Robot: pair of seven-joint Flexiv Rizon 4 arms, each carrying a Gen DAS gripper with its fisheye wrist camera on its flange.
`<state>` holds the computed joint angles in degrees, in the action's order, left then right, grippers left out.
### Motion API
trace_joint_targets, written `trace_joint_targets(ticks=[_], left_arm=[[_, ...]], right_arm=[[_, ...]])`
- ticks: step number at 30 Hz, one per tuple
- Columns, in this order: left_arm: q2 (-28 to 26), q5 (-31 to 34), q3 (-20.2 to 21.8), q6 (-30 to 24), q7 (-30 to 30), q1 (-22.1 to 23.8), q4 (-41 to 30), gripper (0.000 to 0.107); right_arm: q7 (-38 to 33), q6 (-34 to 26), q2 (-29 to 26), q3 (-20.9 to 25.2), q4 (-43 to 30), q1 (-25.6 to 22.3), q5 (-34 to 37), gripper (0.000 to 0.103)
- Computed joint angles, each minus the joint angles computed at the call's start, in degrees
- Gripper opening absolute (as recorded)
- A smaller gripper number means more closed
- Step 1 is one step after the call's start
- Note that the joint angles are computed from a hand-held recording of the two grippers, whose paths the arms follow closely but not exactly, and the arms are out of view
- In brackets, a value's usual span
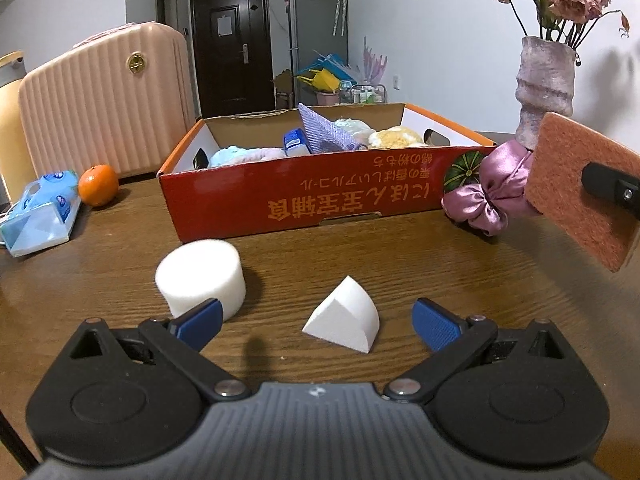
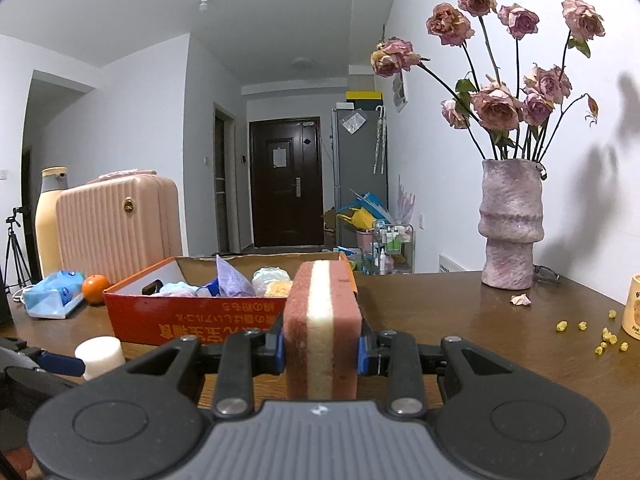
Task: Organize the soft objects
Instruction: 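Close the left tool on the white triangular sponge while the right tool holds the sponge block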
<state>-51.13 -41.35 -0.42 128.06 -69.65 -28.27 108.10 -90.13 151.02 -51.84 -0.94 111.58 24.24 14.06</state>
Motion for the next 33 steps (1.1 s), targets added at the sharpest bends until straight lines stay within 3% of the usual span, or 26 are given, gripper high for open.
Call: trace_joint_targets(ticks=[3, 5, 13, 22, 33], left_arm=[[-0.2, 0.9, -0.1, -0.8, 0.3, 0.5, -0.7, 0.094], [-0.2, 2.4, -0.5, -1.6, 0.0, 1.5, -0.9, 0.079], [0.6, 8.8, -1.4, -5.1, -3.8, 4.4, -0.5, 0.039], [1.0, 13.0, -0.8, -4.2, -7.3, 5.0, 0.1, 0.036], [1.4, 13.6, -1.1, 1.7, -8.6, 4.9, 1.4, 0.036]], right_arm=[[-0.5, 0.0, -0.2, -0.2, -0.1, 0.2, 0.1, 0.03], [-0.8, 0.0, -0.3, -0.2, -0.2, 0.4, 0.3, 0.03], [-1.4, -0.2, -0.5, -0.2, -0.4, 0.7, 0.9, 0.03], [-1.3, 1.1, -0.6, 0.1, -0.2, 0.5, 0.9, 0.03], [-0.4, 4.8, -0.4, 1.0, 0.4, 0.9, 1.8, 0.03]])
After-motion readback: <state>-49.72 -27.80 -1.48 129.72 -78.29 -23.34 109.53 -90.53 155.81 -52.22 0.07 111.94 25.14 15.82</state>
